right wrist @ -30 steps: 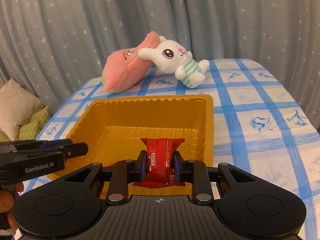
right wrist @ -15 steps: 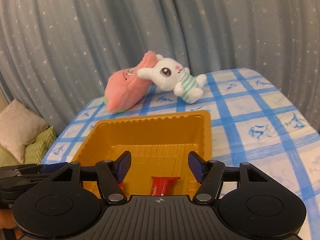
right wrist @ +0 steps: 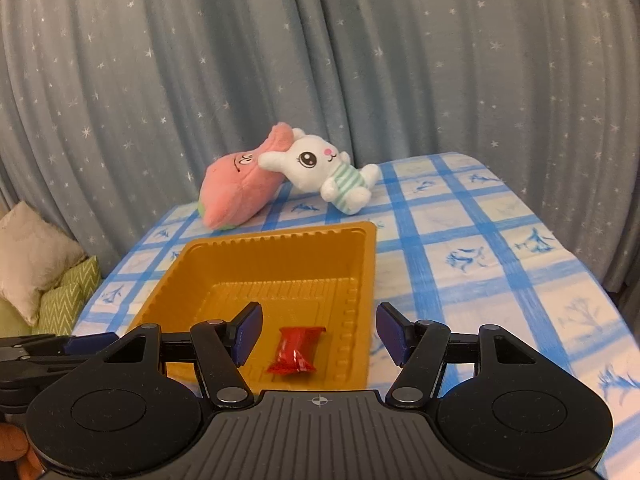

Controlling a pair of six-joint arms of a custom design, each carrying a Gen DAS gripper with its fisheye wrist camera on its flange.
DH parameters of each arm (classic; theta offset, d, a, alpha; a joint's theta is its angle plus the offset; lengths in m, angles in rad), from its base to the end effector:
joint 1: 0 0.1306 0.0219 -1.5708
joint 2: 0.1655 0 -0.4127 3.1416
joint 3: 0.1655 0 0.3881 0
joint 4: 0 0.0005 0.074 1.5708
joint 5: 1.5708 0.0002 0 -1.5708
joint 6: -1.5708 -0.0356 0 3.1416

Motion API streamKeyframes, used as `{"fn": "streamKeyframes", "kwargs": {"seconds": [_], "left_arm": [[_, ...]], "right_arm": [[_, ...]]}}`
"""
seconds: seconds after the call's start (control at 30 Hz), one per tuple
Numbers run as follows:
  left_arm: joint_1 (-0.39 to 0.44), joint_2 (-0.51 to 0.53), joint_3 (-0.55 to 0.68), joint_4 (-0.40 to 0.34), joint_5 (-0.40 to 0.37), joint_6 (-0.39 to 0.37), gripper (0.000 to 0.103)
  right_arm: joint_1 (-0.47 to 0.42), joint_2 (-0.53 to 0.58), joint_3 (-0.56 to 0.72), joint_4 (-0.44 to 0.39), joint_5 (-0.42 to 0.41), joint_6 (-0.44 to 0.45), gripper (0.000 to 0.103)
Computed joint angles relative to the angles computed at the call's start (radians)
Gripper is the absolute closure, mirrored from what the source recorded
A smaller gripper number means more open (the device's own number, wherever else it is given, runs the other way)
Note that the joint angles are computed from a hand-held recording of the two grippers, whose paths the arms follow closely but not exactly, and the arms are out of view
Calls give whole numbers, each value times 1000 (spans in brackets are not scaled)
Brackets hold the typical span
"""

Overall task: Organize snacks
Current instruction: 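Move both tools back toward the remaining snacks on the tablecloth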

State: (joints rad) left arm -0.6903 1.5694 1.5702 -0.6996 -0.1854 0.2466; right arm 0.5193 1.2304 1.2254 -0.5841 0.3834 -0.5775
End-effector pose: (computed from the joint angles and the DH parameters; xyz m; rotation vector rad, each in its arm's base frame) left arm 0.4362 -0.3524 0.4678 0.4035 2.2355 -0.2892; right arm 0.3776 0.1999 0.4754 0.2802 2.1027 0.2384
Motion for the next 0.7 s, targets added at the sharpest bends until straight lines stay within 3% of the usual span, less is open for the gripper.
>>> {"fn": "streamKeyframes", "kwargs": {"seconds": [0.3,0.7], "left_arm": [[-58,-114,-135,25,-57,53,50],[-124,-197,-245,2,-92,154,42]], "right_arm": [[91,-119,-92,-54,107,-50,40],[233,-230,-209,-199,208,-251,40]]}}
